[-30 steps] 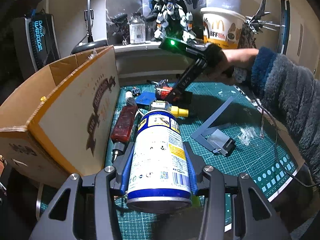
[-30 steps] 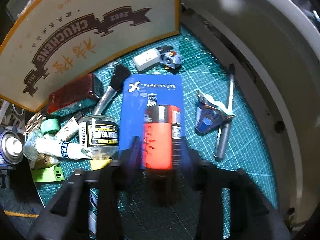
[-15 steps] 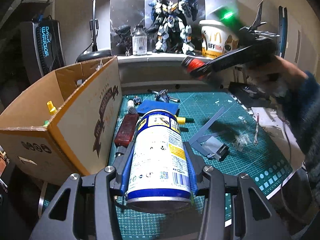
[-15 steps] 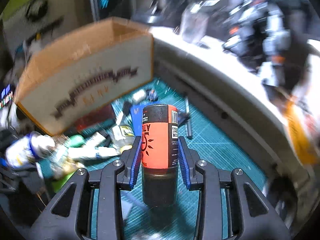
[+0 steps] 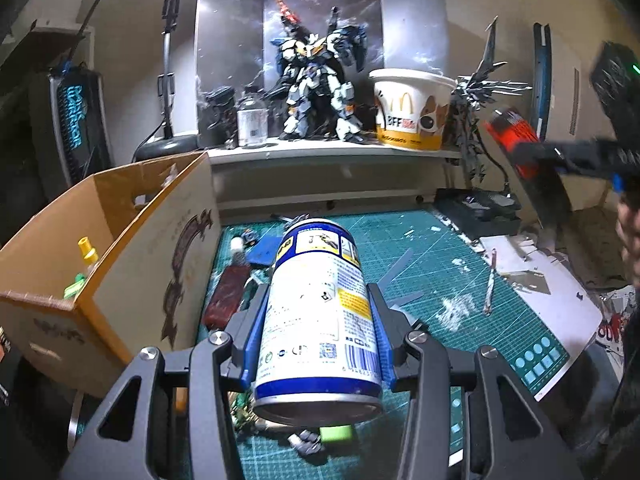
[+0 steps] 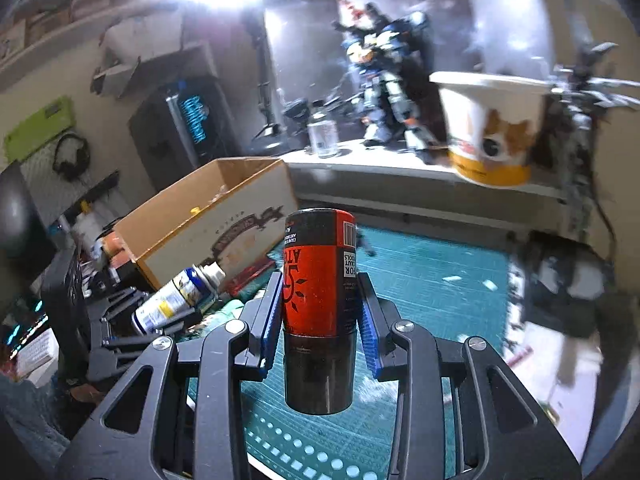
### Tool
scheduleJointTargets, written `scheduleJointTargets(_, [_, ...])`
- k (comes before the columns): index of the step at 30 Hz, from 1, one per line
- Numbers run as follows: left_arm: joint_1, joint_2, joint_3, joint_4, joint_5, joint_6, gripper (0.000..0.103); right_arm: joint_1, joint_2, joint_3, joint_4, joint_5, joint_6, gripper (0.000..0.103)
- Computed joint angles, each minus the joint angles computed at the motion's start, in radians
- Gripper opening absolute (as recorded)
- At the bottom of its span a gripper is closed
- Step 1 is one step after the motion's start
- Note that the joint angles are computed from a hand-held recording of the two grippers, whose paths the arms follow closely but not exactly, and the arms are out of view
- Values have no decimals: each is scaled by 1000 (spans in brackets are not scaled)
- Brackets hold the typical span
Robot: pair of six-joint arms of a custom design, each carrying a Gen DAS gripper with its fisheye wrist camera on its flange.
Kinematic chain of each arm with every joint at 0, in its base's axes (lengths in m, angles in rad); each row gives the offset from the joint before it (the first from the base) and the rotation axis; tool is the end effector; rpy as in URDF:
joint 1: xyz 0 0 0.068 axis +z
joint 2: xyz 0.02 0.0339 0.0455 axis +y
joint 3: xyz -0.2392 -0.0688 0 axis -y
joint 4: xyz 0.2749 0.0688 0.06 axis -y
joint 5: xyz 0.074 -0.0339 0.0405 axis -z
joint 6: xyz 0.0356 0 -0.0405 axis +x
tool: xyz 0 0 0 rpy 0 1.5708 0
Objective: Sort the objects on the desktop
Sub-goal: 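Carry both held cans toward the open cardboard box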
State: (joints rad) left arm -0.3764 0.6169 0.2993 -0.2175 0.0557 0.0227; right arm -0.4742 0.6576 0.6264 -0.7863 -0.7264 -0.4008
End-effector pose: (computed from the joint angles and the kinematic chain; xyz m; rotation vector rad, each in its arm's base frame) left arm 0.1844 -0.0750 0.1672 0.4524 2.0677 -0.2702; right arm 0.1675 -0.0594 0.2377 -0.2439 2.1583 0.3795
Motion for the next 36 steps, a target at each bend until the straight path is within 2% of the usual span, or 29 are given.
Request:
scheduleJointTargets(4, [-45,29,24,43,-35,-23,45,-118,-207,-107,17,-34,44,32])
scheduleJointTargets(10, [-64,71,49,98,-60,-59,45,-159,-290,-196,74,71,76,32])
scheduleJointTargets(12, [-57,75,52,113,-59,-63,45,-217,-347,-237,93,21,116,32])
scheduleJointTargets(14, [-48,79,56,131,-62,-68,45,-287,-449,-287,117,-53,215,32])
scheduleJointTargets(15, [-42,90,66,135,-60,-71,45,-292,-482,-294,112,-57,237,32])
scheduleJointTargets(18, [-23,103,85,141,-37,-92,45,-250,-571,-298,78,2,246,32])
scheduleJointTargets(20, [-32,91,87,142,-58,-96,45,-227,-613,-301,60,29,249,32])
scheduleJointTargets(23, [-90,33,54,149,-163,-71,45,-163,-624,-306,57,89,257,32])
scheduleJointTargets(27, [-98,-11,30,123,-147,-79,45,-47,-587,-320,79,162,292,32])
scheduleJointTargets(31, [-86,-38,22,90,-131,-84,45,83,-629,-339,78,258,324,32])
scheduleJointTargets(36, [-55,-91,17,43,-120,-74,45,177,-641,-346,93,310,356,32])
